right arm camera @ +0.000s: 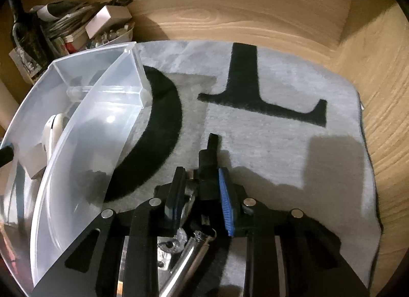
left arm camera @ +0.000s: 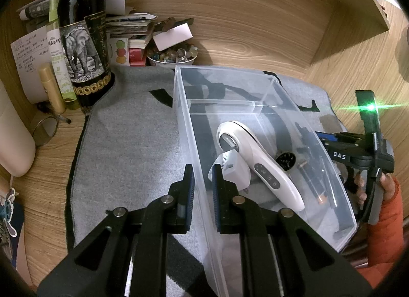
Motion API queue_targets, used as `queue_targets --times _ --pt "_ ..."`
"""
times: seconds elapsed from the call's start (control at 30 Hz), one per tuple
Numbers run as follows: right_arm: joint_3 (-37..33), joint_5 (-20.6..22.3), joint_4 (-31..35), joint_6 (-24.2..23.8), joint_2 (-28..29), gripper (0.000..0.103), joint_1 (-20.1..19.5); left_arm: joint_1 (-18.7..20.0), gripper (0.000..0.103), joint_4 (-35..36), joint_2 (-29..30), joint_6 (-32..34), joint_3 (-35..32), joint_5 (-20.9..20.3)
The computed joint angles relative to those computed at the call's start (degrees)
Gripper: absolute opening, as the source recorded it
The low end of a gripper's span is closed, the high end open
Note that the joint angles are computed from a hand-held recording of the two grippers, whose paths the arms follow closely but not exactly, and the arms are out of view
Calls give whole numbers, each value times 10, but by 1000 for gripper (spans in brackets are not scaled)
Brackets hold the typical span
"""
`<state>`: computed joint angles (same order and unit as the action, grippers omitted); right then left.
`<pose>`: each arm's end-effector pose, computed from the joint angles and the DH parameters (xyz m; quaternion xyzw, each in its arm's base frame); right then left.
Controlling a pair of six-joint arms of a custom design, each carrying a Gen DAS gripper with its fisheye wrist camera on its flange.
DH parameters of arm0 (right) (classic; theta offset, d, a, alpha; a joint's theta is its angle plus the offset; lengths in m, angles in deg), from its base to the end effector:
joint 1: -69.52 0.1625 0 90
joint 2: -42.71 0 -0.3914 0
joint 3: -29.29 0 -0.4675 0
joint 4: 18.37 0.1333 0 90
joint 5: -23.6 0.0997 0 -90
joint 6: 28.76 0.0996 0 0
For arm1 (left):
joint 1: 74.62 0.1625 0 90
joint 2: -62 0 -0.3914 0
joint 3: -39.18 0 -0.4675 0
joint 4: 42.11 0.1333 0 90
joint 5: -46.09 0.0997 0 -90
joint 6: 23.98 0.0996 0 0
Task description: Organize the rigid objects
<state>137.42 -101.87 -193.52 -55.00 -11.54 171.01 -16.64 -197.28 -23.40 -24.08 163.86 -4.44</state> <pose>0.1998 -0.6039 0.0849 0.2189 -0.8945 0.2169 0.3239 -0.1072 -0.5422 0.2310 0.1795 0.9028 -0.2937 0.2579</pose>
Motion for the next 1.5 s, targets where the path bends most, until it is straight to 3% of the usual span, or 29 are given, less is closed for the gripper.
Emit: queue_targets --times 0.47,0.73,1.1,1.5 --pt "18 22 -81 -35 -28 24 30 1 12 0 -1 2 0 -2" --pt "14 61 -95 -63 -24 24 54 2 12 1 -1 3 0 -2" --pt "-17 104 -50 -88 14 24 71 2 12 0 -2 3 0 -3" --pt "-54 88 11 -70 53 24 72 1 12 -1 -1 3 1 -4"
